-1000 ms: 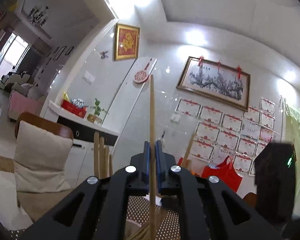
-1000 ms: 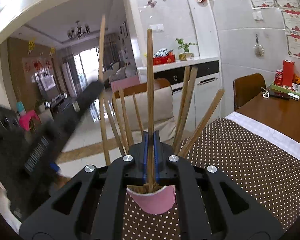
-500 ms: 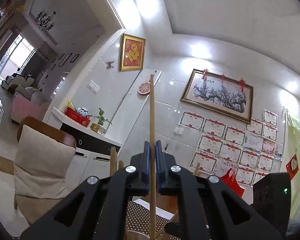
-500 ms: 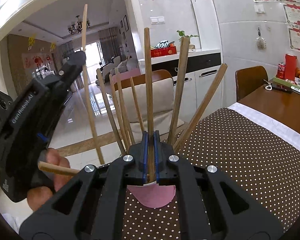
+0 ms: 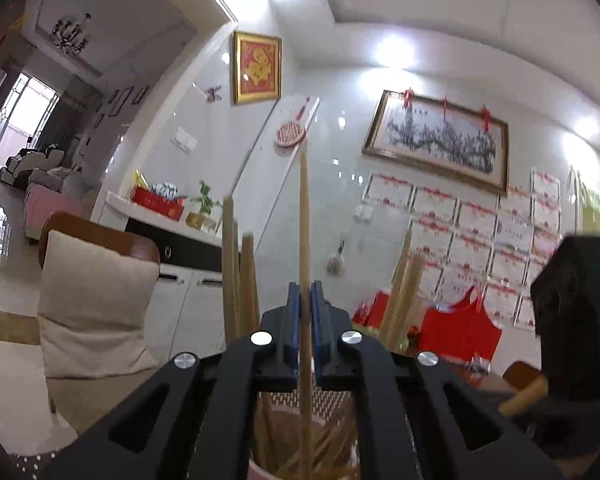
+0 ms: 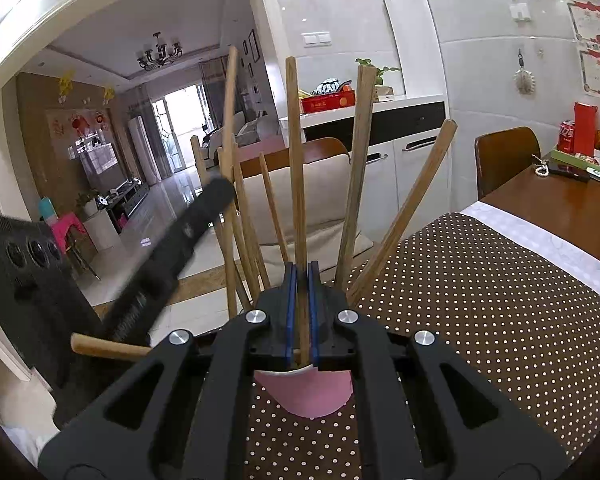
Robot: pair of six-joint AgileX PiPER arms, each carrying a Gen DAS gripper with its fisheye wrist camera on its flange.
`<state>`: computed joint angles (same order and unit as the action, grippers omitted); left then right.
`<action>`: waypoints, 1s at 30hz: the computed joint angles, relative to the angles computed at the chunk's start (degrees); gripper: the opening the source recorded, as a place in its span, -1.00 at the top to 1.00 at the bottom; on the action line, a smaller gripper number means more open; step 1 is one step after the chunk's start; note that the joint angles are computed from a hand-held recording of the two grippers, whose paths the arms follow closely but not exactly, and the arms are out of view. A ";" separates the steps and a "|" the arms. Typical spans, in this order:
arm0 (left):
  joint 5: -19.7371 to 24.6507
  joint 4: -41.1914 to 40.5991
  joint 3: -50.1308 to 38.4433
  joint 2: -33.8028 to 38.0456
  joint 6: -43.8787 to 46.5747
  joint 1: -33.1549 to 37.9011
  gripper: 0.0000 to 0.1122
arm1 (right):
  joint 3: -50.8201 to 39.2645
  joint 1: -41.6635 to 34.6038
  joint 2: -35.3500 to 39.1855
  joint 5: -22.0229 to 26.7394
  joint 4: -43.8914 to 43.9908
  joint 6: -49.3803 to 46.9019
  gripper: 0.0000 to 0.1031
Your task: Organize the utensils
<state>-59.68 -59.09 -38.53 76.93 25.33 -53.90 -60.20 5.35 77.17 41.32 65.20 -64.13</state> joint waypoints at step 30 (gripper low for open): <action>-1.52 -1.78 -1.26 4.31 1.61 -0.54 0.89 | -0.58 -3.74 2.95 5.12 2.54 -3.08 0.88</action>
<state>-61.21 -60.87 -39.78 81.23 26.94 -54.43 -60.78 1.61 80.12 46.45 67.74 -67.21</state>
